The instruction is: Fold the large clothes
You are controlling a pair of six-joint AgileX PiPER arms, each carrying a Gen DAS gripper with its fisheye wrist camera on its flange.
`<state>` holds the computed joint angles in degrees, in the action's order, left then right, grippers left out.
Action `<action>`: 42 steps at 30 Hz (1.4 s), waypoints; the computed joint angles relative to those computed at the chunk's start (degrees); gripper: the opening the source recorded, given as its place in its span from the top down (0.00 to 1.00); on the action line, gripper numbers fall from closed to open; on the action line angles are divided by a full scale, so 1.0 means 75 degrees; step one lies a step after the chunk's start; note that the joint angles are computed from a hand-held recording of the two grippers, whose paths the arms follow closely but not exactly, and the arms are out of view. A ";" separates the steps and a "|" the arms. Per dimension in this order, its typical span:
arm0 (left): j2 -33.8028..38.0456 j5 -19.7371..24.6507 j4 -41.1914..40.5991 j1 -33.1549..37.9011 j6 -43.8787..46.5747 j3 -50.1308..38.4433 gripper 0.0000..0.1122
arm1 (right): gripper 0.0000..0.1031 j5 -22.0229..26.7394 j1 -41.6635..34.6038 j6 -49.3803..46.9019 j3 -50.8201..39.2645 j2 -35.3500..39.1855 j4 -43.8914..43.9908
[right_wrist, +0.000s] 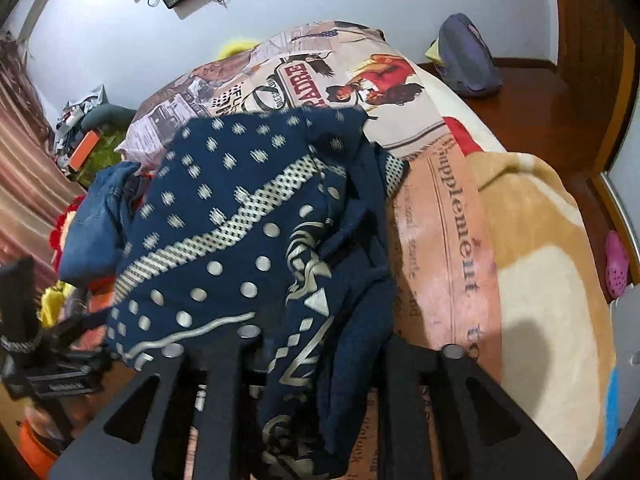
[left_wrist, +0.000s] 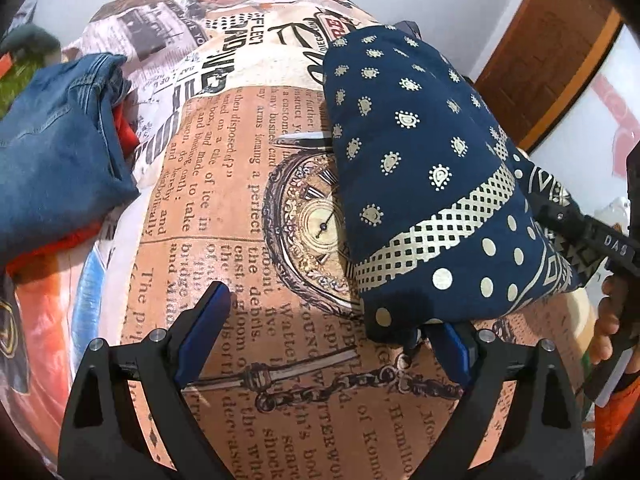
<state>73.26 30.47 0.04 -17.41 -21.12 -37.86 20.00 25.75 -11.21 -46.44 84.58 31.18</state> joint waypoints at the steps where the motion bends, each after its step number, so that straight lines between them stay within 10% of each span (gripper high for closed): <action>1: -0.0007 0.0077 -0.0155 0.0052 0.0182 -0.0019 0.16 | 0.78 -0.0082 0.0032 -0.0012 0.0089 -0.0028 0.0044; 13: -0.1679 0.1856 0.1805 -0.0511 -0.0625 -0.0222 0.17 | 0.54 0.1602 0.0788 0.3378 -0.0247 -0.1071 -0.4278; 17: -0.1681 0.1841 0.1683 -0.0230 -0.0198 -0.0773 0.16 | 0.30 0.1588 0.1165 0.4557 -0.0491 -0.1282 -0.5415; 20: -0.1246 0.1723 0.1417 -0.0062 -0.0036 -0.1094 0.16 | 0.30 0.1603 0.1288 0.4843 -0.0820 -0.0803 -0.5598; 33: -0.0064 0.1339 -0.2018 0.1392 0.3314 -0.1487 0.17 | 0.30 0.2205 -0.0675 0.0737 -0.0940 -0.0280 -0.0897; 42: 0.1718 0.2108 -0.4492 0.2143 0.5486 -0.2828 0.16 | 0.30 0.2526 -0.1174 -0.0371 -0.1991 0.0901 0.0562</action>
